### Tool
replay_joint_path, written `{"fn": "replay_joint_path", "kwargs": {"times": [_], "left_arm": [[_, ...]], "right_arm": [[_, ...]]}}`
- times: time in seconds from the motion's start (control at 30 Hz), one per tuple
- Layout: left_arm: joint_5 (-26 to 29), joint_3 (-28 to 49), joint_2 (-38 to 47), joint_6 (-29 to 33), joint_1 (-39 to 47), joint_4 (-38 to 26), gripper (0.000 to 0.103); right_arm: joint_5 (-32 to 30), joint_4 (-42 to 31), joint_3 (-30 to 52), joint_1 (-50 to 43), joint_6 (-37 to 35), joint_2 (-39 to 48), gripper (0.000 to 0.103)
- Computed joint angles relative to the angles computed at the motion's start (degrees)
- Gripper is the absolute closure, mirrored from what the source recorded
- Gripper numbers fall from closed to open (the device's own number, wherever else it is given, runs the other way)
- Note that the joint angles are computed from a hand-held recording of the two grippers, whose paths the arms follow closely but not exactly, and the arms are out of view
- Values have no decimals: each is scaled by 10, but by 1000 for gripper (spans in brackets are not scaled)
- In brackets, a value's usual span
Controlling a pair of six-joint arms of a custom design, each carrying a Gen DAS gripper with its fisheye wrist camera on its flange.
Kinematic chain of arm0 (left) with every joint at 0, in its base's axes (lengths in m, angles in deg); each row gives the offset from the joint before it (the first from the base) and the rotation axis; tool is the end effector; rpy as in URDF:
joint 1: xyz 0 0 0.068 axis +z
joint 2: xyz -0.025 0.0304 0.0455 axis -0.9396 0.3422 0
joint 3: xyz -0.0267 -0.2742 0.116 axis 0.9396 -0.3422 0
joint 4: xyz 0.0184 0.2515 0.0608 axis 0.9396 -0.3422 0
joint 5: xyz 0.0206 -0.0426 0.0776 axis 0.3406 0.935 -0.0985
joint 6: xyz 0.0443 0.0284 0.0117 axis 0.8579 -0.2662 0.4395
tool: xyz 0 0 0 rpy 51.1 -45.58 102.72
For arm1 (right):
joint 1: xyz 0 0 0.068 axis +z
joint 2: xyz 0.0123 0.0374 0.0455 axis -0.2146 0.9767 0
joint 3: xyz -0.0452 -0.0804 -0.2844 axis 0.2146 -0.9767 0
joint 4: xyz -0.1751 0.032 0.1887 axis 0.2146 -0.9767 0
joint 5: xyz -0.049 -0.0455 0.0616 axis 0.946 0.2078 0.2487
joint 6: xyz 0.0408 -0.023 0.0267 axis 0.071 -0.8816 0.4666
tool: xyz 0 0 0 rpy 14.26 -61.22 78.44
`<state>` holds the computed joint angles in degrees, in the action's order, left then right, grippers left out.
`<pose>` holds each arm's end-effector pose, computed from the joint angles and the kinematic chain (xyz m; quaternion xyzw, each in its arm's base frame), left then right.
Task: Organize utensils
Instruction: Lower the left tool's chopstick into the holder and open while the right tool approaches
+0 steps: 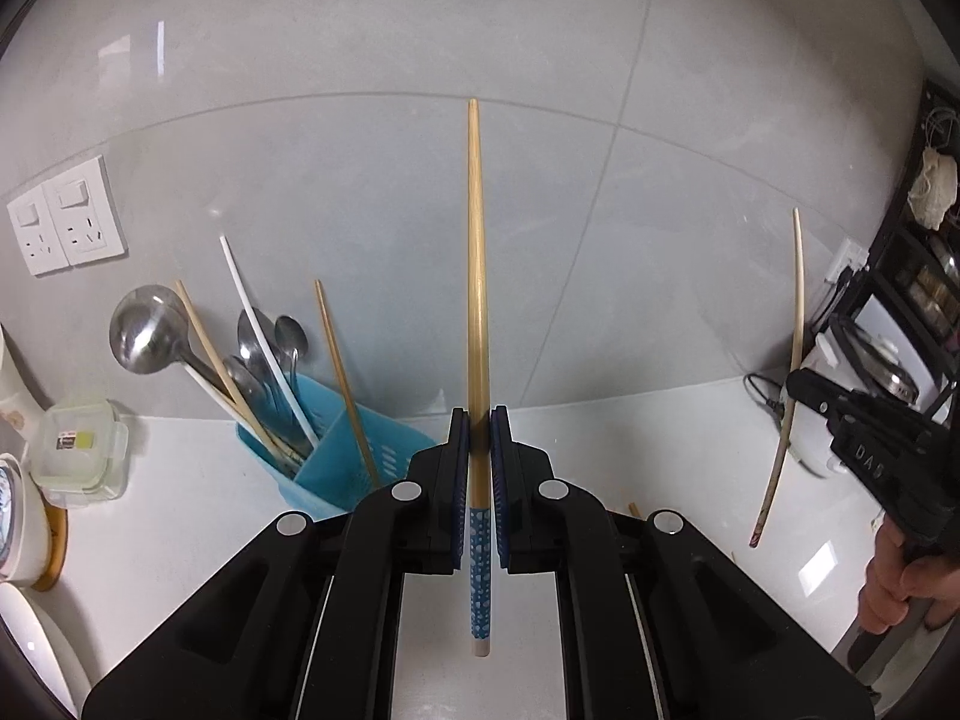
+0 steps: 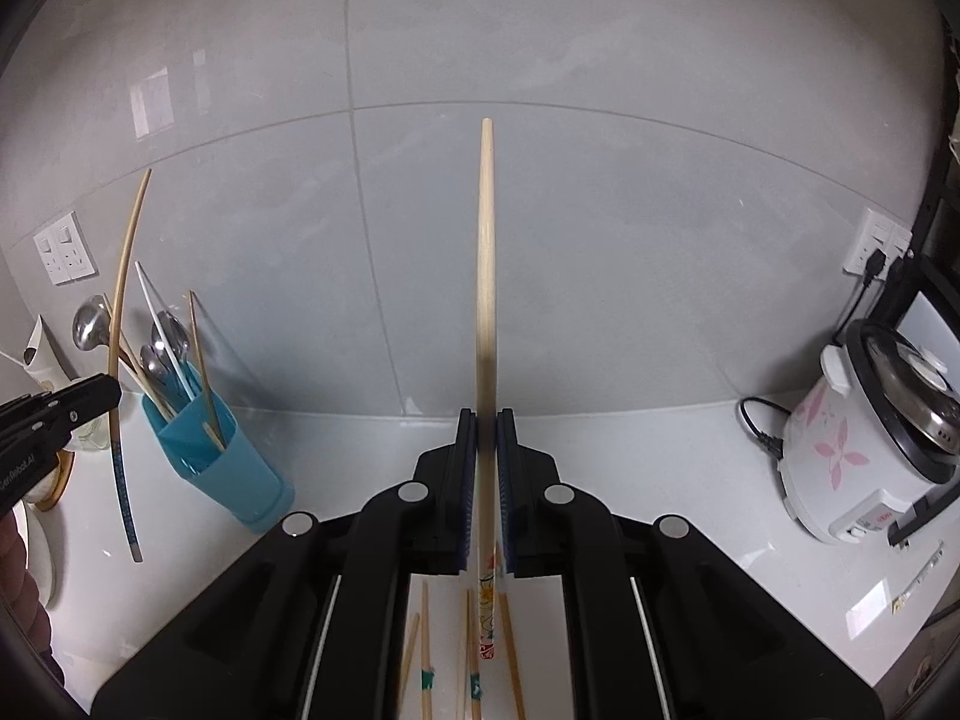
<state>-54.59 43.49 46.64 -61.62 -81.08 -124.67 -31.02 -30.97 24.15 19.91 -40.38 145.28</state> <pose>0.2402 -0.0529 0.3594 0.0989 0.9109 -0.1203 0.3820 0.2002 0.1053 0.3477 0.0410 0.9044 -0.0439 0.4224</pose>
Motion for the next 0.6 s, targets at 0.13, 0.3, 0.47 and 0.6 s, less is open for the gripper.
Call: {"fn": "replay_joint_path", "kwargs": {"times": [0.13,0.3,0.47,0.6], "left_arm": [[24,-2,3,6,32,36,96],[59,-21,1,8,61,100,96],[70,-45,8,14,75,161,96],[68,-62,15,16,78,195,96]], "right_arm": [[4,36,0,10,-15,18,97],[-8,81,-4,13,-34,38,97],[-26,124,-8,13,-41,57,97],[-34,148,-9,18,-43,74,97]]}}
